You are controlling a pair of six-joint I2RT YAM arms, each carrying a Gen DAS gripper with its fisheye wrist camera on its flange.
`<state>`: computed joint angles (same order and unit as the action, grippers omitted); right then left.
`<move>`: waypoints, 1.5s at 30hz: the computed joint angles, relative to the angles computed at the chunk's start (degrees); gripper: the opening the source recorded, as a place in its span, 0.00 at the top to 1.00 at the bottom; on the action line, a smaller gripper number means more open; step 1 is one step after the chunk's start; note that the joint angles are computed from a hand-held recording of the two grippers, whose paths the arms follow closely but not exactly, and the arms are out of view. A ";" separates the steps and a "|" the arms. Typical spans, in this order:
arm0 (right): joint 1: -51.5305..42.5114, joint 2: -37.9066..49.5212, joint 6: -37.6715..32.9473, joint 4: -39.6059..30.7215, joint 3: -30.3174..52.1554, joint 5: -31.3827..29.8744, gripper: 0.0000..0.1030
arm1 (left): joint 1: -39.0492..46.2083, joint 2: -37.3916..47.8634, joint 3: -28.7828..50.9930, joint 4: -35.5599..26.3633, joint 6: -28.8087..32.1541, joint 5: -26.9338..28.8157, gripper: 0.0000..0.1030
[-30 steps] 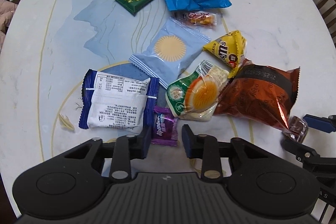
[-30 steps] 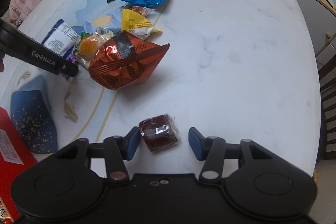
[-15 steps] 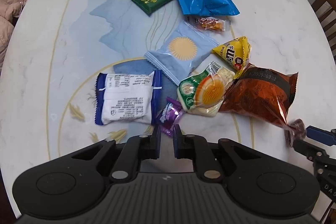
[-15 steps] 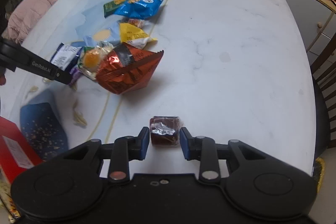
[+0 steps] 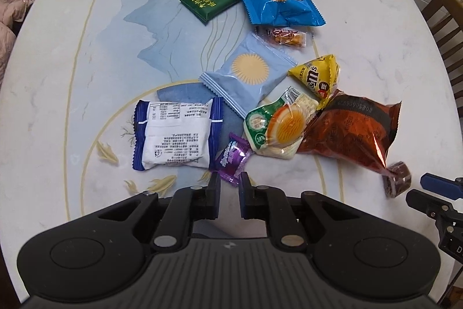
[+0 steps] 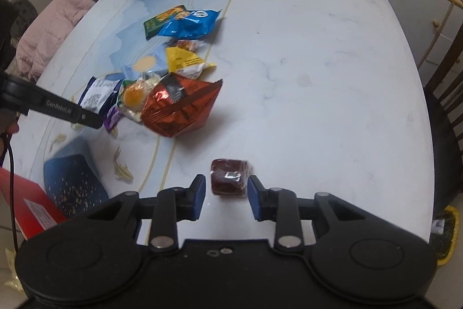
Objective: Organize snacks
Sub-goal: 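Grasp the purple candy with the left gripper while the right grasps the dark brown candy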
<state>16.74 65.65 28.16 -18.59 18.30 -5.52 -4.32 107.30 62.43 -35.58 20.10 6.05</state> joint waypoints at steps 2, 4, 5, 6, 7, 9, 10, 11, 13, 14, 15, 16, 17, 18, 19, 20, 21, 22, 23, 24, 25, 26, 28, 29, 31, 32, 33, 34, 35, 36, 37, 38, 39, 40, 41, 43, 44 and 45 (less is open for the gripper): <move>-1.88 2.13 0.37 0.73 0.35 -1.80 0.70 | -0.01 1.00 0.96 -0.34 -0.39 0.39 0.84; -1.99 4.22 0.91 1.79 0.62 -2.00 0.69 | -0.01 1.89 1.73 -0.34 -0.81 0.67 0.74; -1.86 4.90 0.96 2.42 0.64 -2.05 0.69 | 0.06 2.23 1.92 -0.17 -0.92 0.87 0.69; -1.54 5.60 1.05 3.05 0.67 -1.70 0.69 | 0.08 2.52 2.12 -0.07 -1.14 0.97 0.68; -1.26 6.43 1.08 3.34 0.96 -1.16 0.69 | 0.22 2.83 2.29 0.06 -1.18 1.21 0.63; -1.57 7.77 0.74 3.88 1.40 -1.08 0.68 | 0.22 3.19 2.20 0.70 -1.21 1.38 0.53; -2.03 8.31 0.67 4.43 1.45 -1.61 0.68 | 0.05 3.38 1.98 1.30 -1.13 1.29 0.51; -2.28 8.98 0.45 4.75 1.65 -1.88 0.68 | -0.27 3.47 1.64 1.89 -1.12 1.02 0.51; -1.77 10.68 0.10 5.42 2.29 -1.24 0.67 | -0.87 3.41 0.81 3.03 -1.34 0.63 0.51; -1.66 11.48 0.11 5.99 2.48 -1.38 0.67 | -0.98 3.40 0.70 2.88 -1.36 0.86 0.51; -1.61 12.18 0.17 6.09 2.80 -1.68 0.67 | -0.98 3.29 0.61 2.73 -1.36 1.15 0.51; -1.47 12.44 0.04 6.41 2.83 -1.77 0.67 | -0.81 2.93 0.38 2.57 -0.94 1.68 0.51; -1.35 12.37 -0.23 6.49 2.77 -1.70 0.67 | -0.67 2.62 0.15 2.59 -0.15 2.11 0.51; -1.36 12.24 -0.45 6.70 2.55 -1.85 0.67 | -0.70 2.52 -0.01 2.83 0.34 1.85 0.51; -1.55 12.51 -0.55 7.20 2.40 -2.22 0.67 | -0.83 2.86 0.08 3.06 0.51 1.27 0.51; -1.74 12.76 -0.50 7.56 2.32 -2.55 0.67 | -0.99 3.43 0.33 3.23 0.61 0.80 0.51; -1.77 12.91 -0.28 7.83 2.25 -2.56 0.67 | -1.17 3.87 0.40 3.64 0.55 0.53 0.51; -1.74 13.11 -0.16 7.94 2.30 -2.54 0.67 | -1.37 4.06 0.19 4.36 0.57 0.41 0.51; -1.69 13.32 -0.12 8.03 2.39 -2.42 0.67 | -1.67 4.21 -0.05 5.01 0.77 0.23 0.51; -1.63 13.12 -0.05 7.75 2.48 -2.09 0.67 | -2.04 4.33 -0.33 5.53 1.07 0.02 0.51; -1.68 12.50 -0.07 7.33 2.47 -1.64 0.67 | -2.41 4.50 -0.57 5.95 1.37 -0.15 0.51; -2.03 11.79 -0.25 6.98 2.36 -1.44 0.67 | -2.76 4.59 -0.95 6.43 1.51 -0.44 0.51; -3.29 11.61 -0.31 6.70 2.25 -2.33 0.66 | -3.33 4.79 -1.72 7.27 1.78 -1.01 0.51; -3.61 11.97 -0.11 6.97 2.17 -3.03 0.66 | -3.50 4.52 -2.54 8.26 1.85 -1.26 0.52; -2.06 12.65 0.91 7.61 2.10 -2.55 0.66 | -3.72 4.01 -3.65 9.56 2.27 -1.35 0.52; -0.91 12.84 1.57 7.86 2.13 -1.91 0.66 | -3.73 4.09 -3.61 9.60 2.21 -1.36 0.52; 0.13 13.23 2.18 8.10 2.25 -1.31 0.65 | -3.76 4.12 -3.63 9.80 1.99 -1.52 0.52; 1.05 13.56 2.79 8.35 2.37 -0.43 0.65 | -3.70 4.13 -3.71 10.04 1.84 -1.54 0.54; 1.59 14.10 3.21 8.42 2.64 0.16 0.64 | -3.60 4.00 -4.02 10.45 1.84 -1.44 0.57; 2.07 15.67 3.52 8.22 3.38 0.72 0.64 | -3.45 3.78 -4.45 10.94 2.00 -1.32 0.59; 2.68 17.26 3.91 8.09 3.96 1.36 0.64 | -3.28 3.55 -4.89 11.42 2.15 -1.18 0.65; 3.56 17.41 4.30 9.03 3.58 2.42 0.64 | -3.12 3.40 -5.16 11.78 2.23 -1.06 0.71; 4.12 17.85 4.46 9.35 3.65 3.08 0.64 | -2.98 3.35 -5.28 11.96 2.19 -1.00 0.73; 4.58 18.14 4.72 9.42 3.85 3.54 0.64 | -2.84 3.34 -5.38 12.15 2.09 -1.00 0.75; 4.99 18.24 5.06 9.76 3.79 3.98 0.64 | -2.73 3.24 -5.58 12.39 2.16 -0.97 0.78; 5.61 18.00 5.52 10.48 3.29 4.62 0.64 | -2.70 2.82 -6.47 13.41 2.30 -1.32 0.79; 5.95 17.86 5.59 10.68 3.10 4.95 0.65 | -2.64 2.59 -6.95 13.92 2.41 -1.39 0.79; 6.20 17.53 5.79 10.60 2.91 5.16 0.66 | -2.52 2.43 -7.35 14.30 2.52 -1.40 0.80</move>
<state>22.94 83.17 33.95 -7.99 21.21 -0.36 -6.84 109.72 55.09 -21.28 22.62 4.65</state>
